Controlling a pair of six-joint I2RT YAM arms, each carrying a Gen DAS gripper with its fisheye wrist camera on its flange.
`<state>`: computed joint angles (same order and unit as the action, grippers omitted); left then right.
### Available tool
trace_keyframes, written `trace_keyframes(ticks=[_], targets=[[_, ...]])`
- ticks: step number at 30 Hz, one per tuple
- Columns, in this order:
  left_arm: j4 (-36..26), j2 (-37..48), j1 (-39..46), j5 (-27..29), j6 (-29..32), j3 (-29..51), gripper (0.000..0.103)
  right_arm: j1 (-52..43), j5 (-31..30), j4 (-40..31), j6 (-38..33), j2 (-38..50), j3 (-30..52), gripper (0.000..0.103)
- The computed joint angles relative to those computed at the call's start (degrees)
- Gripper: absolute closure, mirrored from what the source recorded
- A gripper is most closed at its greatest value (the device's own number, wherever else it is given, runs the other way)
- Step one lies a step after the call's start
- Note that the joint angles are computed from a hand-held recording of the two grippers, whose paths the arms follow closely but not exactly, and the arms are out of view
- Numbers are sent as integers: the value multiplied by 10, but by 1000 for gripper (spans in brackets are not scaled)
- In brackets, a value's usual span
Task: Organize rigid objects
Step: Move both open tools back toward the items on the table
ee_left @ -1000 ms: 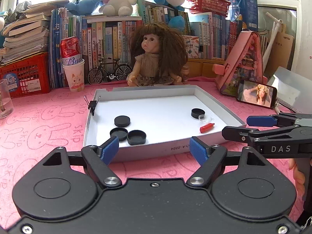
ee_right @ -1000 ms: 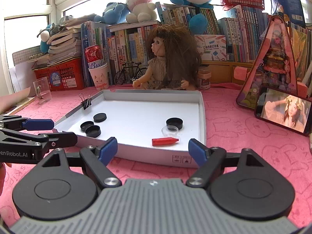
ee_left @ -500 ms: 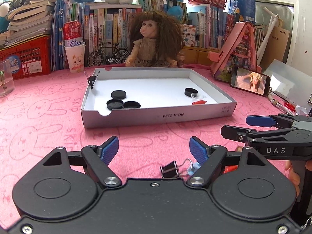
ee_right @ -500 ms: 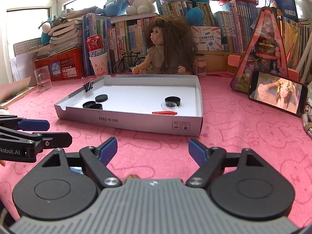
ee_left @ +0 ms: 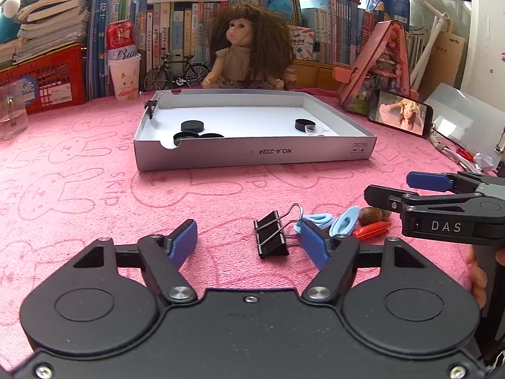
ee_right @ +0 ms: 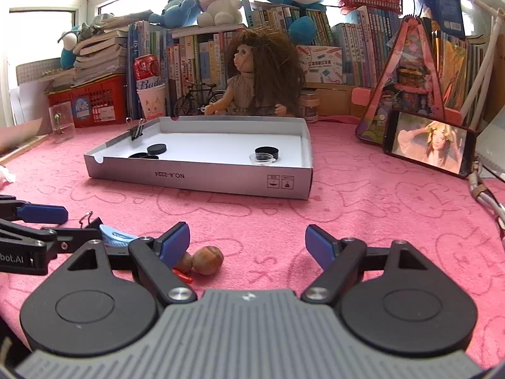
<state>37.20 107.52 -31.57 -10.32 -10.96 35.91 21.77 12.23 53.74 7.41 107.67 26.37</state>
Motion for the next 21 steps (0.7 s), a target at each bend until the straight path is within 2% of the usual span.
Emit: trace_keyframes(ticks=[3, 8, 21], targets=[[10, 5, -9, -28, 16, -4, 44, 10, 22, 5, -4, 5, 0, 15], [24, 10, -14, -41, 19, -8, 47, 17, 40, -1, -7, 7, 3, 15], [21, 13, 0, -52, 10, -2, 47, 19, 15, 14, -1, -7, -35, 15]])
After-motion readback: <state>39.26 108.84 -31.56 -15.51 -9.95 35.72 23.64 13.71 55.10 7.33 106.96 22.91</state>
